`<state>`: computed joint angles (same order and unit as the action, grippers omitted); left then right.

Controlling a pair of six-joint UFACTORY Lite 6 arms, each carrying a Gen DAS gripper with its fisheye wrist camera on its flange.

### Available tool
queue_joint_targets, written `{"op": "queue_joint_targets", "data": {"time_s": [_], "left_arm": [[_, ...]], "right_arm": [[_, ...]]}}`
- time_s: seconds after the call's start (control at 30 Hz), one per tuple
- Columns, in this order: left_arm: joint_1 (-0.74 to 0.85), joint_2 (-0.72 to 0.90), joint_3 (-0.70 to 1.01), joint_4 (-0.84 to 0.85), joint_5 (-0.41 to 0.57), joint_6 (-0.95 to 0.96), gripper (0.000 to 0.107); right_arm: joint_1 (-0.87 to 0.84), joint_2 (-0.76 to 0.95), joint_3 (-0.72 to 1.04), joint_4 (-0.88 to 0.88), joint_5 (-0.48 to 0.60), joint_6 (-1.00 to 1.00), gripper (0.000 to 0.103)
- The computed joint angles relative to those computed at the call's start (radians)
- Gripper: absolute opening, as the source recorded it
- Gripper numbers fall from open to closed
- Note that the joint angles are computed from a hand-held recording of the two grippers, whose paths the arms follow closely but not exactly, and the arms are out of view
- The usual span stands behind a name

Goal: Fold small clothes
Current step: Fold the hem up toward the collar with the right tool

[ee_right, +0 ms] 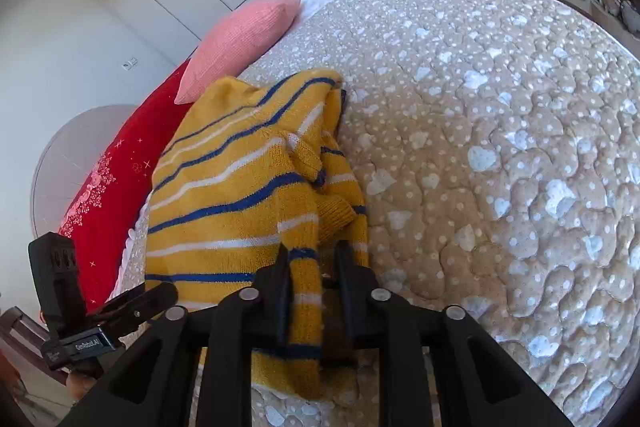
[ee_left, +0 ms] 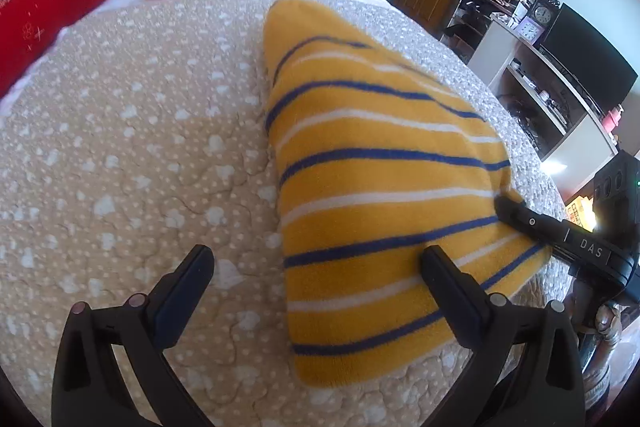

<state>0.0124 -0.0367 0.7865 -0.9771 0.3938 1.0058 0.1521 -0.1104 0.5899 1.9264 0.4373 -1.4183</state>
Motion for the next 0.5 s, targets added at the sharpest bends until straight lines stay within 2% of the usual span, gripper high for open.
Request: {"op": "queue_joint_targets", "data": {"time_s": [0.07,0.13,0.2,0.27,0.37,0.5], "left_arm": [[0.016,-0.107,-0.055,0.025,0.003,-0.002,0.103],[0.038,-0.197,-0.101,0.044,0.016,-0.004,0.103],[0.072,-0.285,-0.144,0.058,0.031,0.003,0.103],[0.107,-0.328,-0.157,0.064,0.045,0.012,0.103],[0.154,-0.406,-0.19,0.072,0.076,0.01,0.103],[0.205,-0.476,-0.22,0.077,0.107,0.026,0.103]], "right_arm": [[0.032,-0.079,-0.01,-0.045,-0.071,0.055,0.033],[0.052,-0.167,-0.015,-0.101,-0.125,0.121,0.033],[0.096,-0.25,0.003,-0.175,-0.225,0.207,0.033],[0.136,-0.248,0.067,-0.25,-0.274,0.281,0.033],[0.19,-0.144,0.219,-0.414,-0.287,0.431,0.033],[0.231,0.109,0.441,-0.42,-0.241,0.395,0.033]]}}
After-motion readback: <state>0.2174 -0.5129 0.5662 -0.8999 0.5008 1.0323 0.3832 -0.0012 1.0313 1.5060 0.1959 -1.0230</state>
